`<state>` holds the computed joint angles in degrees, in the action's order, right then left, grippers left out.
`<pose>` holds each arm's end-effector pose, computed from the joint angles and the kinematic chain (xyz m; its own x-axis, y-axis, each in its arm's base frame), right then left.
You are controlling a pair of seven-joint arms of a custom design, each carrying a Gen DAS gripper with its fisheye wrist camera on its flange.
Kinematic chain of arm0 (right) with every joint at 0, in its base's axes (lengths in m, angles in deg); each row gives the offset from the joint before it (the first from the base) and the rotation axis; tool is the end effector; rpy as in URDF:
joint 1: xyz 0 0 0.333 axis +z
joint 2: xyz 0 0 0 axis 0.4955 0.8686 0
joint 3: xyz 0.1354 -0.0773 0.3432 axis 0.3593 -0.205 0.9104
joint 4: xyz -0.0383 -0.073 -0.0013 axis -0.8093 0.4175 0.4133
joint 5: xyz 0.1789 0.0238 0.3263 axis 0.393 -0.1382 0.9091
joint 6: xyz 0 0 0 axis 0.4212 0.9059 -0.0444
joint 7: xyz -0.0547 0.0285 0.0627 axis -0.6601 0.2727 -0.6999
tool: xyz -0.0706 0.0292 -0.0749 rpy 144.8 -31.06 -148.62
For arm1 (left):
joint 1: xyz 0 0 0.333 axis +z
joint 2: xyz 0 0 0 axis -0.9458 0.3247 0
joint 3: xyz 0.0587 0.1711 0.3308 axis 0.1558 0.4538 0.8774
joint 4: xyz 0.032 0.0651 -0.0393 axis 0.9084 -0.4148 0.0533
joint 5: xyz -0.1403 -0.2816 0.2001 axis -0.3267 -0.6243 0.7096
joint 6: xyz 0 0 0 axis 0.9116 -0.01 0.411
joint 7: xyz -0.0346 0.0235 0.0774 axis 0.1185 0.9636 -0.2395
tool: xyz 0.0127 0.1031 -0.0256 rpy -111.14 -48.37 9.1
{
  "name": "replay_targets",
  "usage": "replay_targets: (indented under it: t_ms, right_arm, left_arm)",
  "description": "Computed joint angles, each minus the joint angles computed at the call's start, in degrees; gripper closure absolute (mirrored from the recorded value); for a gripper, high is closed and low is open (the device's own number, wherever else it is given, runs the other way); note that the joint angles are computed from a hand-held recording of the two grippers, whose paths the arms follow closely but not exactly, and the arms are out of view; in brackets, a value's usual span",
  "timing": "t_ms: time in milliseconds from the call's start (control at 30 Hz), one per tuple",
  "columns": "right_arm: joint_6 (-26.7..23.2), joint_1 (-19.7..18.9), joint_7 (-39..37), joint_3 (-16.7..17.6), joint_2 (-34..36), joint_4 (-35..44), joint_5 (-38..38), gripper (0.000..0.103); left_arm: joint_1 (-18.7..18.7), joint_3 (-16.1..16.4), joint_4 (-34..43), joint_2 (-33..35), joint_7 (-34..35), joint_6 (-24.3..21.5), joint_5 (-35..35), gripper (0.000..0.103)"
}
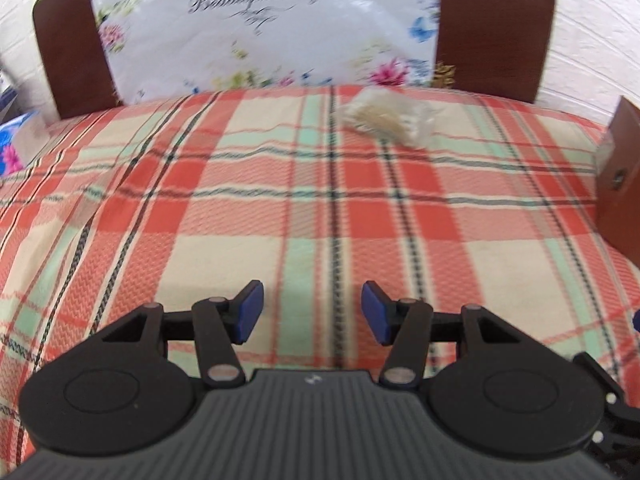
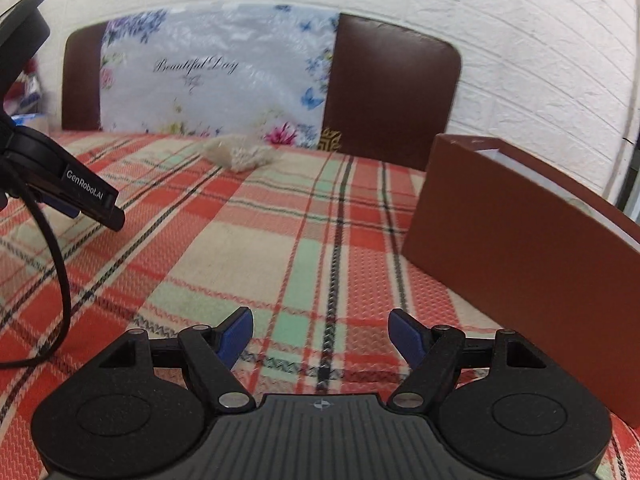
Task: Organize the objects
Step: 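Withdraw both tools and move the right tool to the cotton swab bag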
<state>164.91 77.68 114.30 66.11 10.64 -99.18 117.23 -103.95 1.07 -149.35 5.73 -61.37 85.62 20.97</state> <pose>0.6534 0.3531 0.4603 0.4124 -0.8963 0.1629 -0.4190 -0.3454 -0.8398 0.6335 -0.4278 0.4750 0.4381 -0.8987 -0.0174 -0.6393 -0.2980 -0.7089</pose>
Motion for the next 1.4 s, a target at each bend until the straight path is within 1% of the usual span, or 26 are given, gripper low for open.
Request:
replay_targets:
  t_ms: [33, 100, 167, 267, 333, 400, 533, 633, 867, 1000, 1067, 1200, 1300, 1400]
  right_arm:
    - [-0.56, 0.20, -0.04, -0.26, 0.21, 0.34, -0.20, 0.030]
    - [-0.97, 0.08, 0.00, -0.09, 0.41, 0.82, -0.76, 0.029]
    - [-1.42, 0.60, 0.61, -0.77, 0.87, 1.37, -1.24, 0.028]
    - [-2.22, 0.55, 1.72, -0.88, 1.51, 2.50, -2.00, 0.027]
    - [-2.82, -0.24, 2.47, -0.09, 1.81, 3.33, -2.54, 0.026]
    - [-3.75, -1.42, 3.41, 1.06, 2.03, 4.29, -3.01, 0.023]
    - [-5.96, -4.39, 6.34, 4.13, 2.14, 5.84, -3.81, 0.018]
    - [-6.11, -6.81, 7.36, 7.00, 1.73, 5.78, -4.89, 0.017]
    - [-5.89, -7.97, 8.53, 8.45, 1.42, 5.38, -6.57, 0.015]
    - [-6.70, -8.55, 8.86, 8.99, 1.74, 6.26, -7.17, 0.011]
    - [-7.39, -9.41, 8.71, 9.97, 2.19, 7.39, -7.52, 0.009]
    - [-8.54, -10.73, 7.97, 11.80, 4.02, 10.96, -8.76, 0.010]
    - [-10.05, -12.19, 6.50, 13.88, 6.23, 15.27, -9.70, 0.010]
    - [-12.58, -12.55, 6.64, 14.08, 9.14, 20.77, -10.66, 0.010]
  left_arm:
    - [0.02, 0.35, -1.14, -0.48, -1.11, 0.87, 0.76, 0.041]
    - [0.03, 0.73, -2.10, -0.81, -2.03, 1.32, 2.02, 0.039]
    - [0.05, 1.06, -2.56, -0.77, -2.50, 1.57, 3.39, 0.036]
    - [-0.19, 2.04, -4.37, -0.93, -5.00, 2.79, 6.99, 0.025]
    - [-0.64, 2.85, -5.60, -0.90, -7.26, 3.07, 10.28, 0.014]
    - [-0.02, 2.64, -6.37, -1.23, -9.05, 4.08, 11.29, 0.013]
    - [0.41, 2.29, -6.65, -1.26, -9.73, 4.43, 12.46, 0.012]
    - [0.59, 2.15, -6.97, -1.35, -10.31, 4.72, 13.05, 0.012]
    - [0.61, 1.90, -7.07, -1.37, -10.62, 4.46, 13.45, 0.012]
    - [0.61, 1.89, -7.13, -1.39, -10.82, 4.56, 13.67, 0.012]
    - [0.63, 1.87, -7.13, -1.40, -10.79, 4.53, 13.68, 0.012]
    - [0.53, 1.84, -7.11, -1.40, -10.96, 4.38, 13.68, 0.012]
    - [0.54, 1.85, -7.18, -1.42, -11.12, 4.45, 13.77, 0.012]
    - [0.63, 1.86, -7.29, -1.45, -11.40, 4.87, 13.96, 0.012]
